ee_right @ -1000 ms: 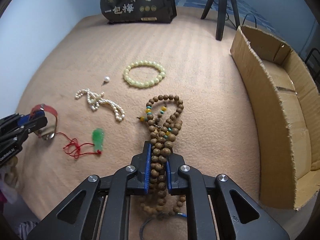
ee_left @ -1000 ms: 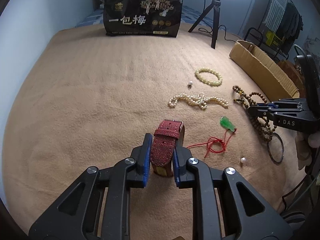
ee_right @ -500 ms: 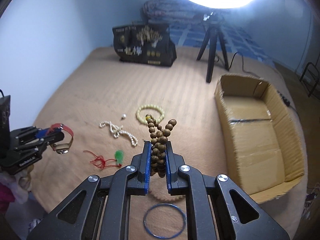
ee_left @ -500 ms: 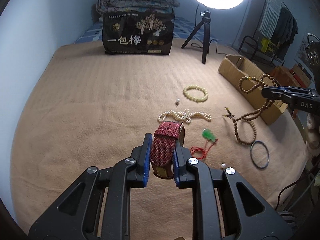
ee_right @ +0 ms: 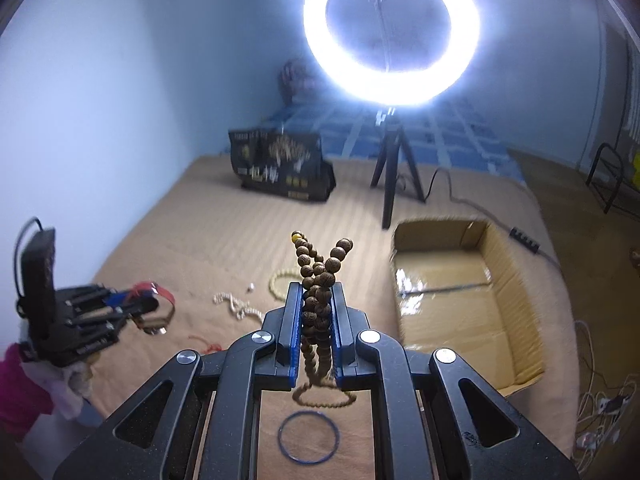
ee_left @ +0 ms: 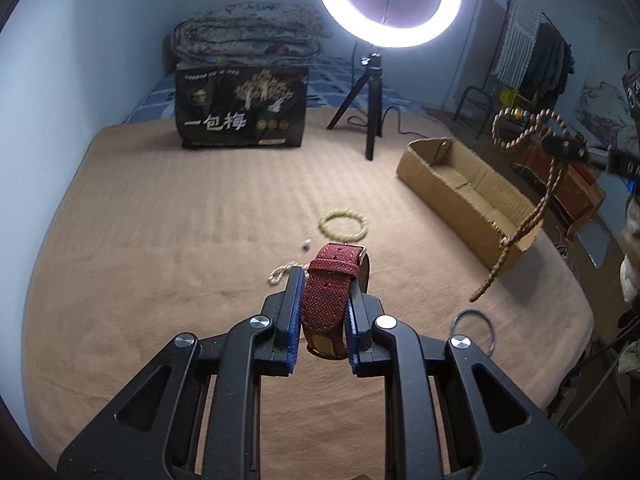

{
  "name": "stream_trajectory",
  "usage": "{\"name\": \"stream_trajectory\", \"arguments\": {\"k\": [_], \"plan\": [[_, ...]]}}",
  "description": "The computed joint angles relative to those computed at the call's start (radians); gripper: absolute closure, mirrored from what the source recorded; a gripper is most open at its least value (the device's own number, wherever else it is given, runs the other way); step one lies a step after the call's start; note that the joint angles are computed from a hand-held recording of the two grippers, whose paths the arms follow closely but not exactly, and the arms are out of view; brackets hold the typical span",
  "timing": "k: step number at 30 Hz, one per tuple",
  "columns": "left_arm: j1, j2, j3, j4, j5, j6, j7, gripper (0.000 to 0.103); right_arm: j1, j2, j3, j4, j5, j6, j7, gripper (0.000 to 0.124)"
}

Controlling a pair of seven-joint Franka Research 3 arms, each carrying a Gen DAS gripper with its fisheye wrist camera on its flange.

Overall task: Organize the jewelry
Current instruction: 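Carry the red watch and bead necklace over the cardboard box with both tools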

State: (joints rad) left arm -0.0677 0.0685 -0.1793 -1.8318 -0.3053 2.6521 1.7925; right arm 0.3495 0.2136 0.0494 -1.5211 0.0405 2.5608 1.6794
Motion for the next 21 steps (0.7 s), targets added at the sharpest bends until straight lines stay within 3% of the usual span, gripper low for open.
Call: {"name": "stream_trajectory", "arguments": {"k": [13,21], "plan": [[-0.026,0.092,-0.048,0.169,-0.003,-0.02,0.01,0.086,-0.038,-0.051,-0.032,0.002,-0.065,0.044,0.032,0.113],[-0.06,0.235,-0.09,0.367,0.063,-0.06,-0.023,0.086,-0.08,-0.059,-0.051,-0.007,-0.106,0.046,0.052,0.113]]}}
